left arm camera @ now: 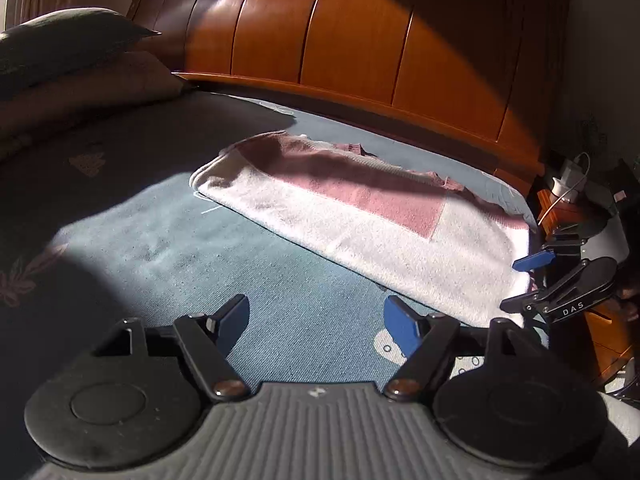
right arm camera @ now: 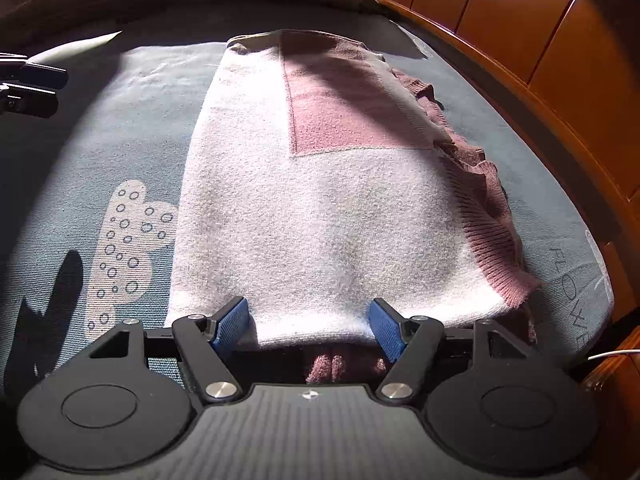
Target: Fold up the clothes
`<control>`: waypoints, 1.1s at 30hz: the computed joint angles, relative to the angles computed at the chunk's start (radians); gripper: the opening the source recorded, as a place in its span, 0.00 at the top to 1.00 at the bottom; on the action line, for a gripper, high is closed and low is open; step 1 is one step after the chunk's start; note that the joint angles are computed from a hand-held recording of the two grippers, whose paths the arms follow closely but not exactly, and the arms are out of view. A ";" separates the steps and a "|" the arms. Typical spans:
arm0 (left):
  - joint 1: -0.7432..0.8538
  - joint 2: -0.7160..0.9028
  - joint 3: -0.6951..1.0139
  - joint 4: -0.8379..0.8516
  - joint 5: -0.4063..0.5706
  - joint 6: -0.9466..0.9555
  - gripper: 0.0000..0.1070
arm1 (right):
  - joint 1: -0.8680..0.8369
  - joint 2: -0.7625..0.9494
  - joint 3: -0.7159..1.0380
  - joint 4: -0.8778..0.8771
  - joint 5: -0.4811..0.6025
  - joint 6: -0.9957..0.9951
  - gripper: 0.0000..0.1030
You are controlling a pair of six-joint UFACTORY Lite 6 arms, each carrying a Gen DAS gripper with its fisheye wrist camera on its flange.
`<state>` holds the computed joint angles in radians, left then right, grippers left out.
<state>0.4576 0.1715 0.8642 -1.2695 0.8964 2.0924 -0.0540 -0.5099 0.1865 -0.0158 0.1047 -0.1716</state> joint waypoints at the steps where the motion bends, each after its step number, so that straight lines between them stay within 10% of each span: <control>1: -0.013 -0.004 0.022 0.046 -0.018 -0.065 0.31 | 0.010 0.042 0.066 -0.050 0.067 0.077 0.30; 9: -0.255 -0.027 0.355 0.511 0.036 -0.764 0.29 | -0.110 0.081 0.536 0.080 0.613 -0.143 0.30; 16: -0.576 0.121 0.805 0.891 0.179 -1.343 0.25 | -0.422 0.295 0.907 0.355 0.865 -0.507 0.34; 22: -0.739 0.366 1.130 1.053 0.258 -1.665 0.25 | -0.482 0.578 1.061 0.382 0.765 -0.429 0.62; 33: -0.837 0.420 0.904 1.005 -0.034 -1.606 0.25 | -0.491 0.772 0.874 0.730 0.379 -0.735 0.62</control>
